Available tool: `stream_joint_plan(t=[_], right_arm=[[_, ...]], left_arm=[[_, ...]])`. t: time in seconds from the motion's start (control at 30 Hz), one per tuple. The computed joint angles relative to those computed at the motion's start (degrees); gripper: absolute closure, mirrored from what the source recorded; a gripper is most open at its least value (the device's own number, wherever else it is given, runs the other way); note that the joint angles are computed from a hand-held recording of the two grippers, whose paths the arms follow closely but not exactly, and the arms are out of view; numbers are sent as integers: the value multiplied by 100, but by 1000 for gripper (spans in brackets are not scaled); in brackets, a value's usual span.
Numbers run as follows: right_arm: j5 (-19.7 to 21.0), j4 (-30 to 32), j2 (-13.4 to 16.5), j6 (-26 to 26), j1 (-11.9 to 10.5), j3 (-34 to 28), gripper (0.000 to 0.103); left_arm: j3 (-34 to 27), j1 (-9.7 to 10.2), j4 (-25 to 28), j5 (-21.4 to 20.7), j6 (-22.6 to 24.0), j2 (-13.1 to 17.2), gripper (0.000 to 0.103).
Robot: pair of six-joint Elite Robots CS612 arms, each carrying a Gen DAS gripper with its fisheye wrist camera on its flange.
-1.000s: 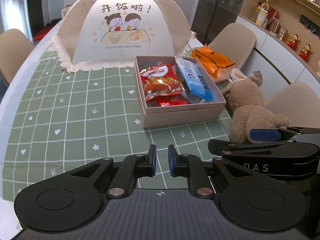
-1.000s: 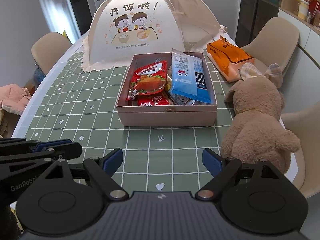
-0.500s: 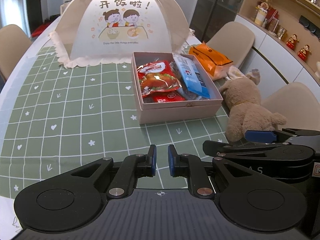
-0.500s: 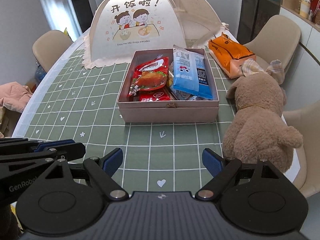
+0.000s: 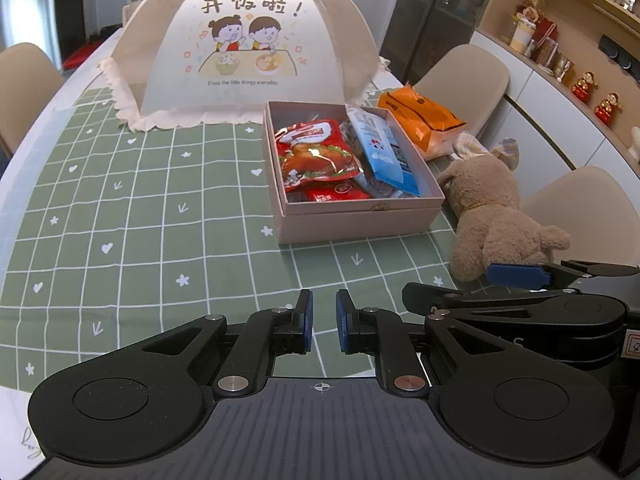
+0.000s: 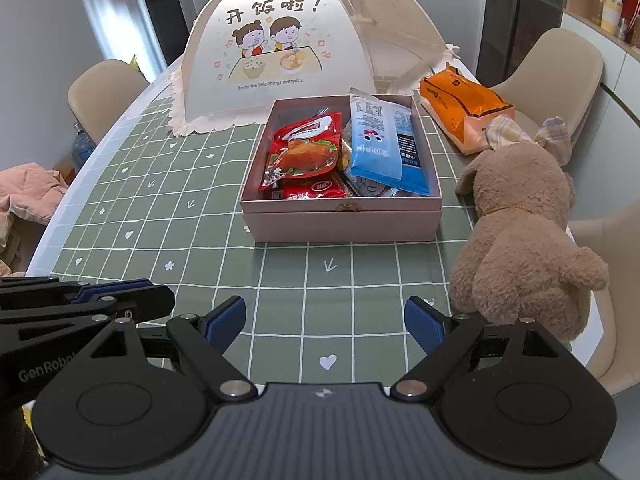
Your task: Organize snacks
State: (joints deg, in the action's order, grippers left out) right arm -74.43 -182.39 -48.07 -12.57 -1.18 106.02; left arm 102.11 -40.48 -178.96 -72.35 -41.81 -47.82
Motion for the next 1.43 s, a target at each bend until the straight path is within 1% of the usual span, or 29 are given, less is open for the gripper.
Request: stream_joint_plan(t=[0.27, 1.1, 1.33, 1.43], right_arm=[[17, -8, 0, 14, -16, 12, 16], [92, 68, -15, 56, -64, 1, 16], [66, 72, -3, 72, -63, 0, 16], [30, 61, 12, 91, -52, -3, 16]], left_arm=[[4, -33, 10, 22, -50, -11, 87], [-79, 21, 145, -112, -165, 33, 87], [-71, 33, 45, -170, -104, 68, 87], [-60, 19, 0, -83, -82, 98, 87]])
